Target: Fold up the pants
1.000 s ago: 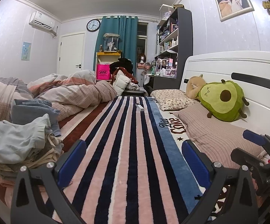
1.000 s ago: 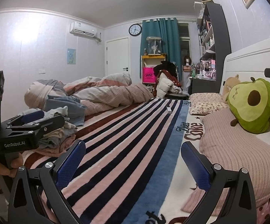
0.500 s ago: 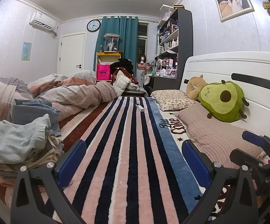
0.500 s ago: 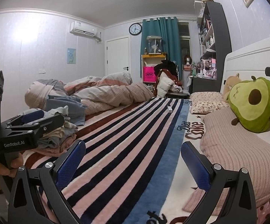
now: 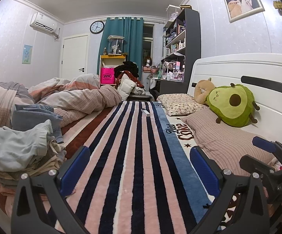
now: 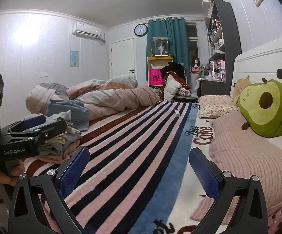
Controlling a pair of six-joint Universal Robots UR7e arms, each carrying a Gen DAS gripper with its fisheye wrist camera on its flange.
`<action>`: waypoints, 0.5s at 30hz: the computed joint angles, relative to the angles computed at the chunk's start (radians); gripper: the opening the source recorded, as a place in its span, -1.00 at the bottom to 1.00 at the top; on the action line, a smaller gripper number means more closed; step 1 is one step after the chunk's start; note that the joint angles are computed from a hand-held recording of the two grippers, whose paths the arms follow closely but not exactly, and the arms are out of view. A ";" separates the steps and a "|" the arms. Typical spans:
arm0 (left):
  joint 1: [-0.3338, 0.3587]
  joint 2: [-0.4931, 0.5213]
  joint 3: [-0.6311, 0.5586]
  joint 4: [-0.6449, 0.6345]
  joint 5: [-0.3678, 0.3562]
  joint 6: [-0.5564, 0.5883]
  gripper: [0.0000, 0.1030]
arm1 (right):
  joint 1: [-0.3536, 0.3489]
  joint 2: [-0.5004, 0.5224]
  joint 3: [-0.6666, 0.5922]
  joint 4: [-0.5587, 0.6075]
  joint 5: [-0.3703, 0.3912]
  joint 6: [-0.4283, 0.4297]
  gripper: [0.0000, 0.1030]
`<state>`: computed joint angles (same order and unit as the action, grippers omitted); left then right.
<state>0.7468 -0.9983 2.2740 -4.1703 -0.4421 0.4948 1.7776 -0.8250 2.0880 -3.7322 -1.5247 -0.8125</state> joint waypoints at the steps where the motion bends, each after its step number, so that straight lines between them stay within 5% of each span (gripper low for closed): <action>1: 0.000 0.000 0.000 0.001 0.000 -0.002 0.97 | 0.000 0.001 0.003 -0.004 0.001 0.000 0.98; 15: -0.004 -0.002 0.001 -0.004 0.006 -0.001 0.97 | 0.000 -0.001 0.001 0.000 0.000 0.000 0.98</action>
